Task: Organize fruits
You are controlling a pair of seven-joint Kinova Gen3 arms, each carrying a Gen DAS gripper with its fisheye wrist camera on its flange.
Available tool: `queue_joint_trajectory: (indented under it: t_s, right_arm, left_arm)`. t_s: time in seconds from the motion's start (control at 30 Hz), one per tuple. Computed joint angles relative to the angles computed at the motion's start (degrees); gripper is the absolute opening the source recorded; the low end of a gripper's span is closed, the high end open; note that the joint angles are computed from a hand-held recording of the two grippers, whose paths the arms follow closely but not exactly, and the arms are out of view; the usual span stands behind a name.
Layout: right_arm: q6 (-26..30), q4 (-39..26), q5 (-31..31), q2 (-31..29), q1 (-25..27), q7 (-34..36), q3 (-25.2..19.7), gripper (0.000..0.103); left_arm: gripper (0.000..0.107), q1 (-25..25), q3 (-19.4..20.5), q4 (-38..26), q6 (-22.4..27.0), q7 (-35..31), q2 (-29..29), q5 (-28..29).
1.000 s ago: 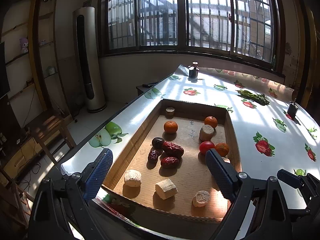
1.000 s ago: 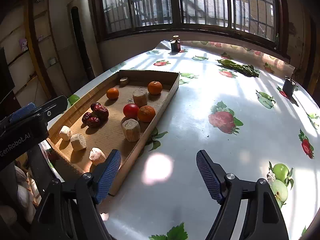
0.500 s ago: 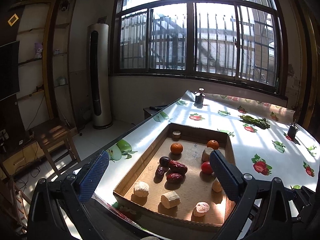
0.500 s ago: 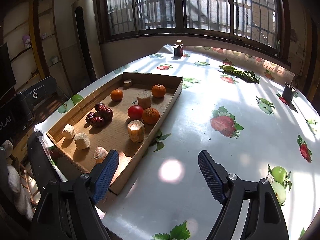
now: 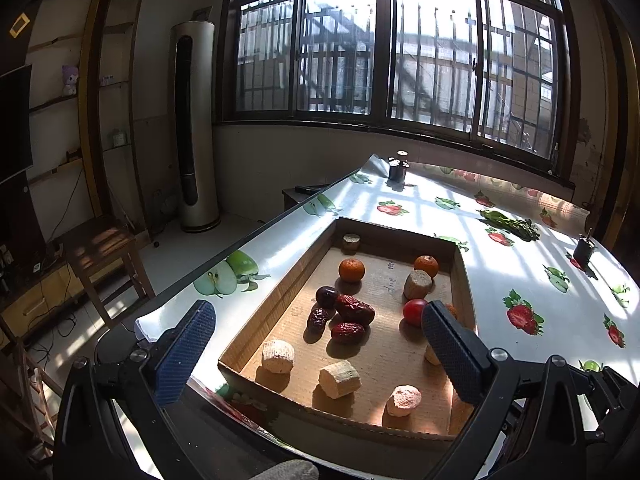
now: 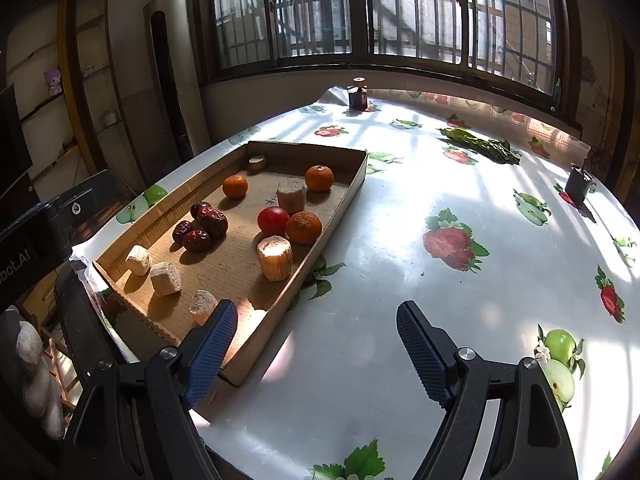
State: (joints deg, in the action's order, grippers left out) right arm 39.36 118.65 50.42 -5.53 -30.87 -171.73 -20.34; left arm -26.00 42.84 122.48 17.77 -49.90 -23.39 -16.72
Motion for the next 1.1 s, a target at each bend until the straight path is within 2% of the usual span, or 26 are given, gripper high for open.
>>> queue_joint_trajectory:
  t_s: [0.43,0.73,0.97,1.1]
  right_arm:
    - [0.5,-0.4,-0.2,0.9,-0.9,0.5,0.3,0.086]
    - [1.1,-0.7,0.1,1.3,-1.3,0.6,0.5,0.087]
    - [4.5,-4.0,0.4,3.3,-3.4,4.4,0.5,0.088]
    - [4.5,-5.1,-0.7,3.8,-4.3,5.9,1.8,0.088]
  left_arm:
    - [0.103,3.7,-2.0,-0.2,0.6,1.0,2.8,-1.9]
    - [0.103,12.7,-10.4,-0.7,1.1,0.7,6.7,-1.5]
    - [0.103,14.7,-12.7,-1.8,3.2,4.1,7.3,-6.0]
    - [0.103,19.5,-18.4,-4.1,5.2,1.5,8.0,-5.3]
